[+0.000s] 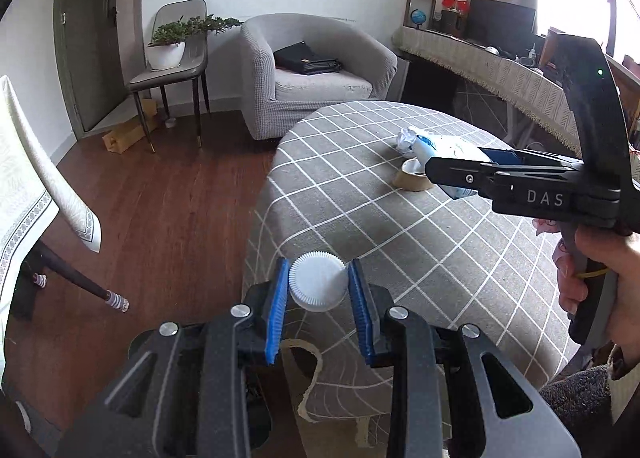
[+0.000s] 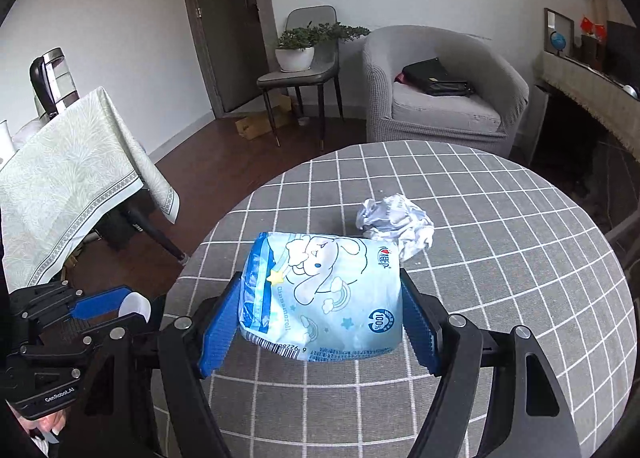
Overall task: Collect trash
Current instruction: 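Carry the cap and blue pack with both tools over the bin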
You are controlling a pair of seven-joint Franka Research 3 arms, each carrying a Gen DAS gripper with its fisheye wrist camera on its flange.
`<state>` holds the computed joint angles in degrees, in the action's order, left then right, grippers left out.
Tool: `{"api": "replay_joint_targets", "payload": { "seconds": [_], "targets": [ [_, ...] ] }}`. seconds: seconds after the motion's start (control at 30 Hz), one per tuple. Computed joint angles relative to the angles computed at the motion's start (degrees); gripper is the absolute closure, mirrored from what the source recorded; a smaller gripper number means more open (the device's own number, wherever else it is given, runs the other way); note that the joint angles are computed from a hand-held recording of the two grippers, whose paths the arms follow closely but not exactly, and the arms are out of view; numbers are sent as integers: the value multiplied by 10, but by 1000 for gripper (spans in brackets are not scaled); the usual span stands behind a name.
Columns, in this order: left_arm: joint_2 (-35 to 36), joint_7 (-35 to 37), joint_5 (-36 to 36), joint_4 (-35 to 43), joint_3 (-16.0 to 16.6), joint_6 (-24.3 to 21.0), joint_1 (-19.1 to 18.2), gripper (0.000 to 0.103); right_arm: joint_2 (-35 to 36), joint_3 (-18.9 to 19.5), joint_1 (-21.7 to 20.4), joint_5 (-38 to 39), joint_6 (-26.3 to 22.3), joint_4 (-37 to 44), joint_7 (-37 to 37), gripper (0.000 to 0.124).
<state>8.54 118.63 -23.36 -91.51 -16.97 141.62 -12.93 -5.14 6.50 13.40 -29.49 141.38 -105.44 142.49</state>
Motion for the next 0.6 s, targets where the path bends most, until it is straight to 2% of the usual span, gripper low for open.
{"api": "replay_joint_targets", "payload": {
  "seconds": [0.27,0.43,0.6],
  "targets": [
    [7,-34,28,-5,18,3,21,71,87,-8,42,15,-4,96,-37,50],
    [8,-51,51,-13,30,3,39,70,137,-23,73,43,15,149,-72,50],
    [11,-61,62,-23,38,-7,58,70,187,-37,108,59,2,211,-111,50]
  ]
}}
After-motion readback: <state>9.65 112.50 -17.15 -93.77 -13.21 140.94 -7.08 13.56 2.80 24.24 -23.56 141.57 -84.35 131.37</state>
